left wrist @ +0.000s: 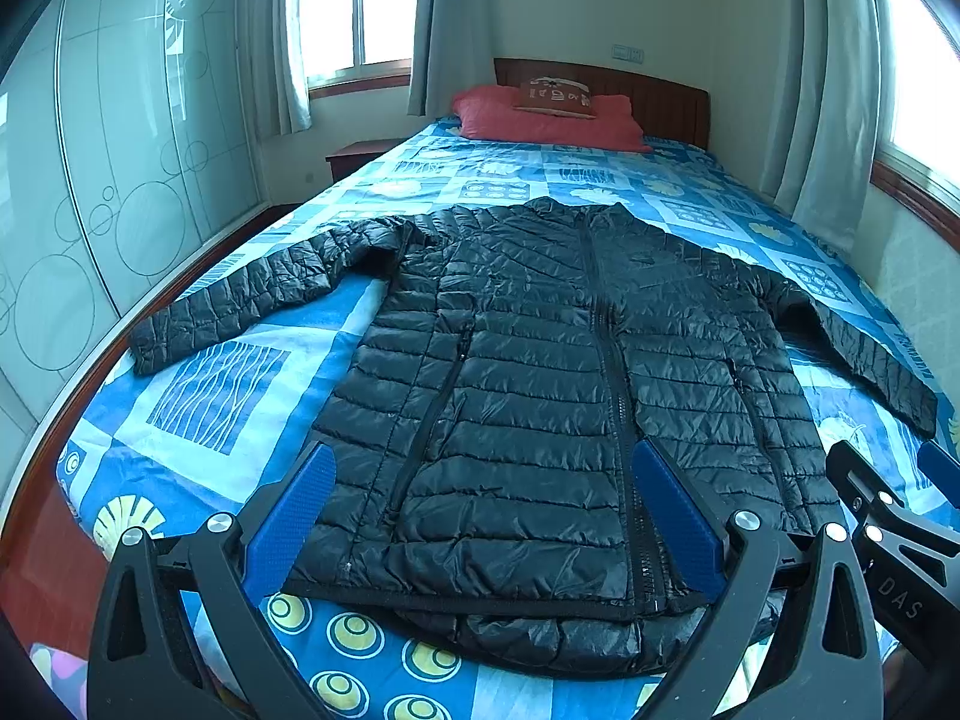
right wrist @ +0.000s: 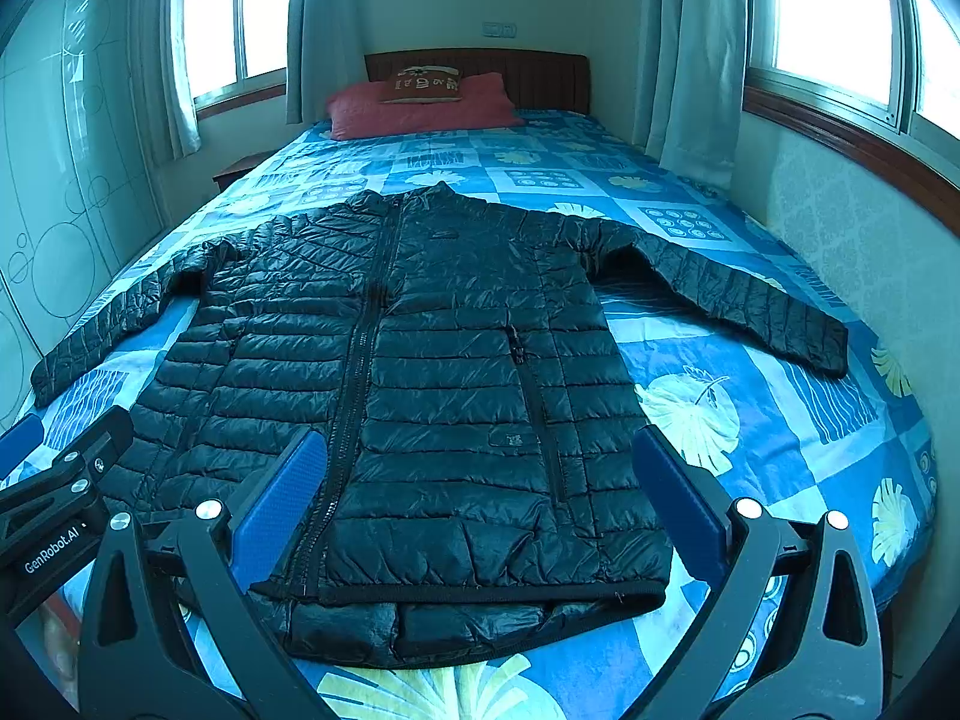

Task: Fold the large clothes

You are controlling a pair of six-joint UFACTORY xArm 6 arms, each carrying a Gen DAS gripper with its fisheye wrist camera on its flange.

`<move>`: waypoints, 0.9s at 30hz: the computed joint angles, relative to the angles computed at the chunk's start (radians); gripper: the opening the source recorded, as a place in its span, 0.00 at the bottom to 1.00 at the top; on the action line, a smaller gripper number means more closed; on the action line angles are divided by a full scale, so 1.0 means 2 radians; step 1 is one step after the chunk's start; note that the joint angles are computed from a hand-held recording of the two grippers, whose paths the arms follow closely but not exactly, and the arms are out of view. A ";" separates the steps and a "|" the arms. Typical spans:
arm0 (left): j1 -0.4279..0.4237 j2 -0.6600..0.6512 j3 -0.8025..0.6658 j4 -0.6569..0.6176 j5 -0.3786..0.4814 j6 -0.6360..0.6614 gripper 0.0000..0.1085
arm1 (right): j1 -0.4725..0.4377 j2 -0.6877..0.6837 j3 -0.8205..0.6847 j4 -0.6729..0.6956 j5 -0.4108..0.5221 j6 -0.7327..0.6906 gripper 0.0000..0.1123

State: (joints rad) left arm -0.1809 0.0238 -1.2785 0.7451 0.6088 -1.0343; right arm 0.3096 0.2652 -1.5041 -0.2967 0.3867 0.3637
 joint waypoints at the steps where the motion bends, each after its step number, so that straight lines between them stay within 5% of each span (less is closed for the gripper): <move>1: 0.000 0.001 -0.001 0.000 0.001 0.000 0.90 | 0.000 0.000 0.000 -0.001 0.000 0.001 0.90; 27: 0.000 -0.003 0.003 -0.005 0.003 0.004 0.90 | 0.000 0.004 -0.002 0.000 -0.001 0.000 0.90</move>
State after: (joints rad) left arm -0.1810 0.0182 -1.2723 0.7348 0.6149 -1.0259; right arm 0.3095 0.2732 -1.5076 -0.2976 0.3851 0.3635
